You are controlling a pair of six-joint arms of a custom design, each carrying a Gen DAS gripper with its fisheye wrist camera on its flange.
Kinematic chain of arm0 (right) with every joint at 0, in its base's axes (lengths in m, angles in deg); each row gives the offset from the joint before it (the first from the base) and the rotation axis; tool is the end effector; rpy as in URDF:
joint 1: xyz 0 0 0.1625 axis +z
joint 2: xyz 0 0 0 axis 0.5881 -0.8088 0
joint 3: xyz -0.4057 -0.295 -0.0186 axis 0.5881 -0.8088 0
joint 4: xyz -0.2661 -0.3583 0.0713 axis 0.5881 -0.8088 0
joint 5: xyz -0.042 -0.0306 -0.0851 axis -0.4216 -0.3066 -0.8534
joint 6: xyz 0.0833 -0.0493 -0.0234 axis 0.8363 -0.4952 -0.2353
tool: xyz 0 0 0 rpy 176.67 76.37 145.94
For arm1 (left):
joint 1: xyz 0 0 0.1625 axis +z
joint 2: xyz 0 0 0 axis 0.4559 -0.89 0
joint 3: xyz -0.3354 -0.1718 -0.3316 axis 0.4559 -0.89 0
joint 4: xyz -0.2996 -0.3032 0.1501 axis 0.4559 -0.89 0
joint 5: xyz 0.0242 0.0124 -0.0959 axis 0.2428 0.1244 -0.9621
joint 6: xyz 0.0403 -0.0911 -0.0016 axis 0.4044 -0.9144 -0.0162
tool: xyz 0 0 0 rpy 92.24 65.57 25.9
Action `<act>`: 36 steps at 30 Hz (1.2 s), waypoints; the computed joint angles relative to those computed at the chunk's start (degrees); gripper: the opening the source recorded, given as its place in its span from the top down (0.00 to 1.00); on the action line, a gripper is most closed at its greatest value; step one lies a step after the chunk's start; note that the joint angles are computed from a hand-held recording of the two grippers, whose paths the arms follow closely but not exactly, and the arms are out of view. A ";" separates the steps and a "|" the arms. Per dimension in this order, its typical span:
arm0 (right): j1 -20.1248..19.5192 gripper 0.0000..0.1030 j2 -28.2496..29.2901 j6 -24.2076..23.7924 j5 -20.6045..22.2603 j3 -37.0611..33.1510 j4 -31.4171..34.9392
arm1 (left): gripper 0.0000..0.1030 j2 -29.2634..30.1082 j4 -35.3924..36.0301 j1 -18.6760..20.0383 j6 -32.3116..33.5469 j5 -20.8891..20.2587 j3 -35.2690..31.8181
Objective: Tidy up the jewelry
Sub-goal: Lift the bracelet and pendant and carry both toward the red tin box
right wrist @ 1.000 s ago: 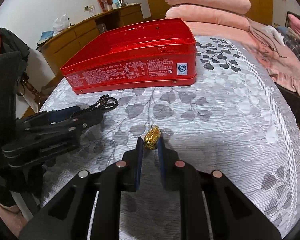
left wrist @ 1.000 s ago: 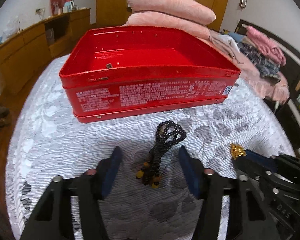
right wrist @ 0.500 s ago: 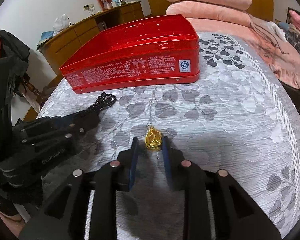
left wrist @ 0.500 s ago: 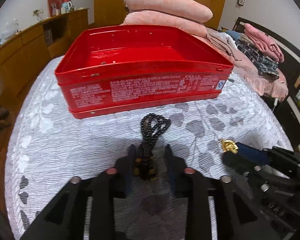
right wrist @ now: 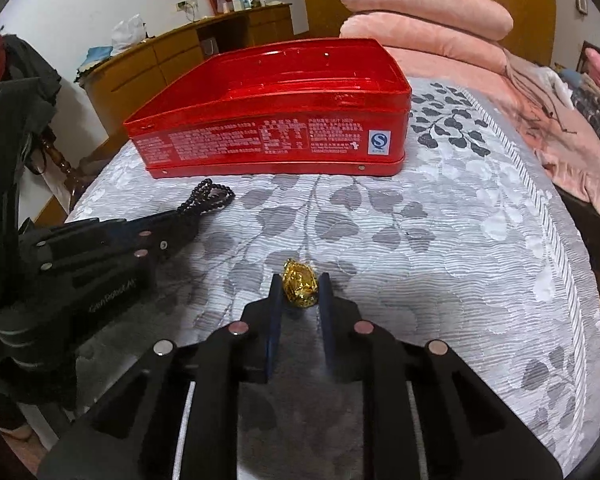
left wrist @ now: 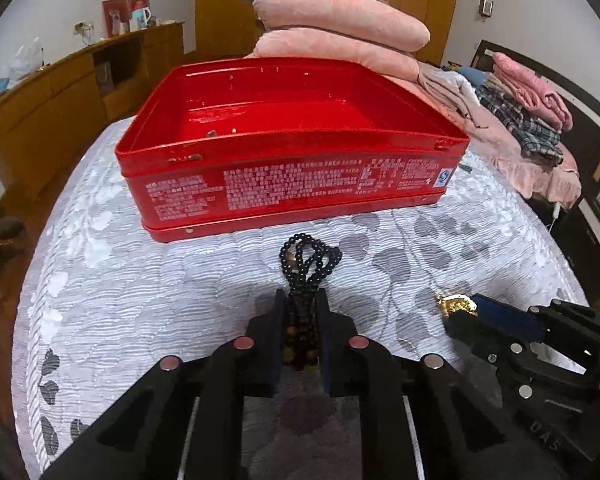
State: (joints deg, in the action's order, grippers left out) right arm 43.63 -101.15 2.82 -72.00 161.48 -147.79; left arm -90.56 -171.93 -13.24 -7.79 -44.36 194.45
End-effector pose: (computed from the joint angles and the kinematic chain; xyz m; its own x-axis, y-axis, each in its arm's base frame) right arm 0.0571 -0.3447 0.2854 -0.6443 -0.5952 0.4802 -0.7273 0.6711 -0.1438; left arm -0.3530 -0.3020 0.0008 -0.7629 -0.1789 -0.6212 0.3028 0.7501 -0.5879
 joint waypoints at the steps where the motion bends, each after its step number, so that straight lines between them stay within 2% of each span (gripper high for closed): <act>1: -0.15 0.89 -0.63 -0.12 0.37 -0.03 0.78 | 0.86 -0.21 0.21 -0.33 -0.55 0.13 0.16; 6: -0.57 0.89 -2.64 -1.08 1.21 -0.20 3.45 | 0.86 -0.93 1.41 -1.58 -2.28 0.65 0.44; 16: 0.51 0.85 -0.36 -1.08 -1.59 -0.22 2.94 | 0.86 -0.25 -2.36 -0.82 -1.40 -1.13 1.37; 19: 1.23 0.78 0.10 -2.92 -2.37 0.30 1.88 | 0.86 -0.42 -2.73 -0.82 -1.36 -1.23 1.64; 22: 1.93 0.80 0.85 -4.85 -3.59 1.41 -1.51 | 0.86 -0.35 -2.47 -0.84 -1.44 -1.22 1.55; 24: 2.13 0.86 1.11 -5.76 -3.85 1.84 -2.85 | 0.86 -0.28 -1.85 -0.88 -1.63 -1.11 1.34; 26: 2.08 0.88 0.82 -5.86 -3.74 2.01 -2.84 | 0.86 -0.30 -1.86 -1.01 -2.05 -0.93 1.37; 36: 1.91 0.88 -3.52 -4.46 0.32 0.82 2.13 | 0.86 -1.89 1.31 -3.01 -6.54 1.03 1.68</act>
